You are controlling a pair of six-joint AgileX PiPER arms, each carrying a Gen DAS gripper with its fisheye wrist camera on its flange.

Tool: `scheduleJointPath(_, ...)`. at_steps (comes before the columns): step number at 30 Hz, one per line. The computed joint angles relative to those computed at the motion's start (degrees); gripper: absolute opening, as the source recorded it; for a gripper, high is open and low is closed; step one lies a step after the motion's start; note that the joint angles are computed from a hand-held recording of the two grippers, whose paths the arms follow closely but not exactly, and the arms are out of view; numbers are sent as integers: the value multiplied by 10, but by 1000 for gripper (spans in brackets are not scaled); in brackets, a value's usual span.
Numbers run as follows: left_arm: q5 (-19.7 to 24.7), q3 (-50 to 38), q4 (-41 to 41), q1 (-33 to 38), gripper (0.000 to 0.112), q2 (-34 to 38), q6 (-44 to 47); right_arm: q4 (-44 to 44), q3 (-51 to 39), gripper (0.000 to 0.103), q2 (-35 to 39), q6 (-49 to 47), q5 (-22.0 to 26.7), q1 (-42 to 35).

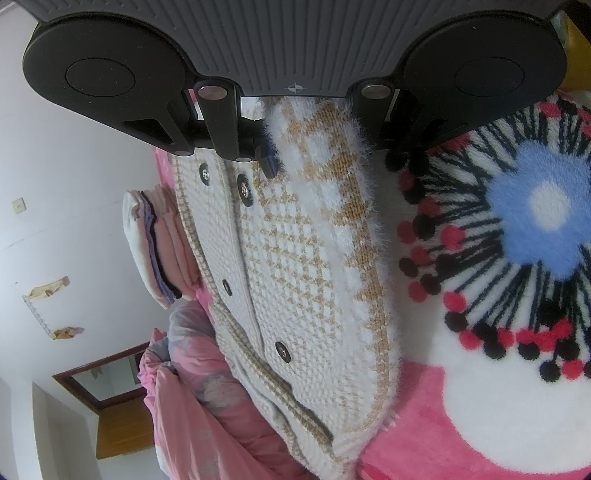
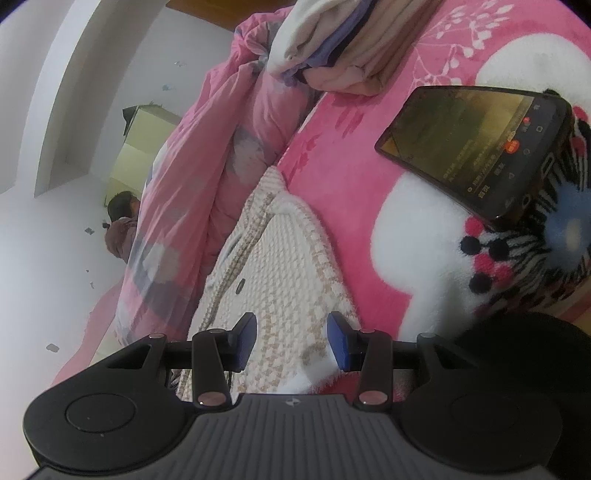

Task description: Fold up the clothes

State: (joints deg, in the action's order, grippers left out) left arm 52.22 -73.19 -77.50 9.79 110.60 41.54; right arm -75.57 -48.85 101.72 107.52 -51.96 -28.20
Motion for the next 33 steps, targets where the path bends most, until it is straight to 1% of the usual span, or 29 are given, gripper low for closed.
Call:
scheduleJointPath(8, 0, -6, 7, 0, 19, 1, -9, -4, -6, 45, 12, 10, -12, -10)
scheduleJointPath(12, -1, -6, 8, -1, 20, 1, -10, 1, -7, 45, 14, 10, -9, -4)
scheduleJointPath(22, -6, -8, 12, -3, 20, 0, -16, -4, 2, 45, 16, 13, -28, -20)
scheduleJointPath(28, -3, -4, 4, -1, 20, 3, -4, -18, 18, 45, 20, 45, -70, -45)
scheduleJointPath(31, 1, -6, 4, 1, 20, 5, -4, -27, 25, 45, 11, 60, -71, -52)
scheduleJointPath(33, 3, -7, 3, 2, 20, 6, -1, -23, 37, 45, -10, 51, -62, -64)
